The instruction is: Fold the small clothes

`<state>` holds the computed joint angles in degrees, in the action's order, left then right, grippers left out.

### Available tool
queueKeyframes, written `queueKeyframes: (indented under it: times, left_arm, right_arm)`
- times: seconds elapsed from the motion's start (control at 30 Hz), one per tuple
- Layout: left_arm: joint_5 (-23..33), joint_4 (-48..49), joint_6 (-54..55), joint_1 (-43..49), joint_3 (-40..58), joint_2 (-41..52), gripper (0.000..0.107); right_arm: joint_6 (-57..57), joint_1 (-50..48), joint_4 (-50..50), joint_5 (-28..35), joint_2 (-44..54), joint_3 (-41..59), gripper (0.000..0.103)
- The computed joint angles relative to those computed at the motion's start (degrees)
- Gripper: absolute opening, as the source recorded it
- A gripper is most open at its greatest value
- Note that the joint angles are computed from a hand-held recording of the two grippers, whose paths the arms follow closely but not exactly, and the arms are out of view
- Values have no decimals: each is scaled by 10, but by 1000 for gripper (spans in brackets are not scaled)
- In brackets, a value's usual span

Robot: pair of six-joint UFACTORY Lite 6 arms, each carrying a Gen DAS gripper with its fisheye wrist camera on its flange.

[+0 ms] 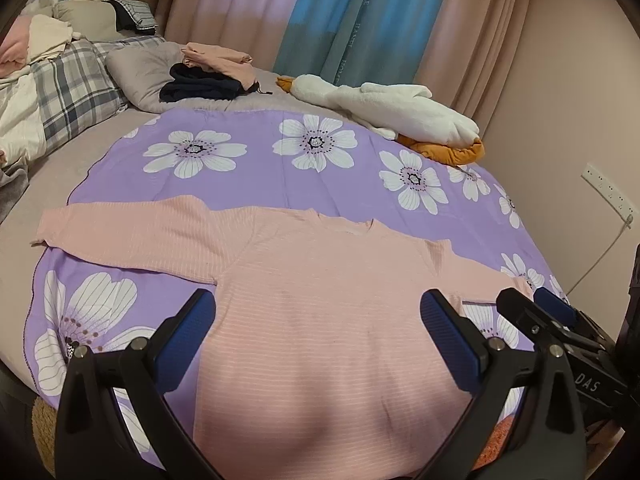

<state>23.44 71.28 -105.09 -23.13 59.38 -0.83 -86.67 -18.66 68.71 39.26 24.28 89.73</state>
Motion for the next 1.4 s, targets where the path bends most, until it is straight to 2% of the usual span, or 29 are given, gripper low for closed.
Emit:
queueKeyframes:
  times: [0.17,0.3,0.63,1.4]
  left_arm:
    - [20,-30,20,-21,7,-6,102]
    - [-1,-27,17,-8,-30,-31,102]
    - [-8,-30,14,-6,-33,-32,102]
    - [-28,-48,33,16,-73,-67,102]
  right_arm:
    - [30,17,-12,-13,-60,-57,102]
    - [41,28,-24,-15,-94,-89,102]
    - [64,6,-50,16,-21,5,102]
    - [41,14,-39,-1,-19,-16,102]
